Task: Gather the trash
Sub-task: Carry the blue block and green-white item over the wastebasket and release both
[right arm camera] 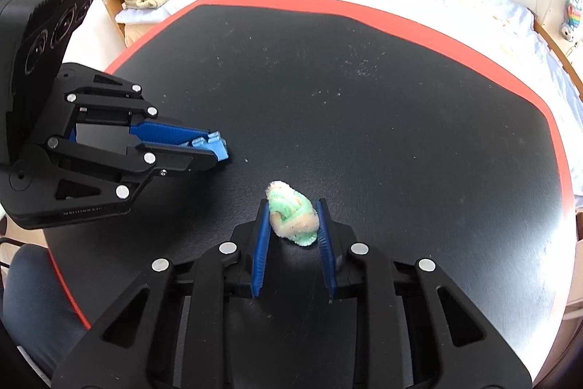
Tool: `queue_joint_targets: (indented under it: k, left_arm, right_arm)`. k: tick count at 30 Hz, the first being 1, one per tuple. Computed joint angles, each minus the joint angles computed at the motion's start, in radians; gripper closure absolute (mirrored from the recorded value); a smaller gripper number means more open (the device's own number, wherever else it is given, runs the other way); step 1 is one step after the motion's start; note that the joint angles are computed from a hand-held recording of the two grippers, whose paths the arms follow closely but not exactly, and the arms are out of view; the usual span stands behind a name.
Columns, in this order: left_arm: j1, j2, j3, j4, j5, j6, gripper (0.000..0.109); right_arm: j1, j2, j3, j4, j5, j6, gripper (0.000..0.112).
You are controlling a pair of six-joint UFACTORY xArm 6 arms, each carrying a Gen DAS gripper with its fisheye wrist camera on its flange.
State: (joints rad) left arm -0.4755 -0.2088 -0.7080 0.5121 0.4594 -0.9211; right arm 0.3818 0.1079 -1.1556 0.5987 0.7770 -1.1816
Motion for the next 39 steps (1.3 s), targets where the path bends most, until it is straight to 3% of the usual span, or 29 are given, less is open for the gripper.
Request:
queue_joint_targets:
  k: [7, 15, 30, 39]
  left_arm:
    - [-0.068, -0.060, -0.005, 0.015, 0.052, -0.051, 0.094]
    - [-0.198, -0.126, -0.017, 0.075, 0.131, -0.187, 0.094]
    - [-0.477, -0.206, -0.031, 0.209, 0.297, -0.493, 0.094]
    - [-0.585, -0.187, -0.023, 0.238, 0.311, -0.621, 0.094]
  right_arm:
    - [-0.031, -0.108, 0.065, 0.026, 0.032, -0.006, 0.088]
    - [-0.102, -0.324, 0.212, 0.061, 0.088, -0.020, 0.088]
    - [-0.325, -0.773, 0.505, 0.082, 0.277, -0.054, 0.088]
    - [-0.464, -0.952, 0.633, 0.057, 0.421, -0.085, 0.088]
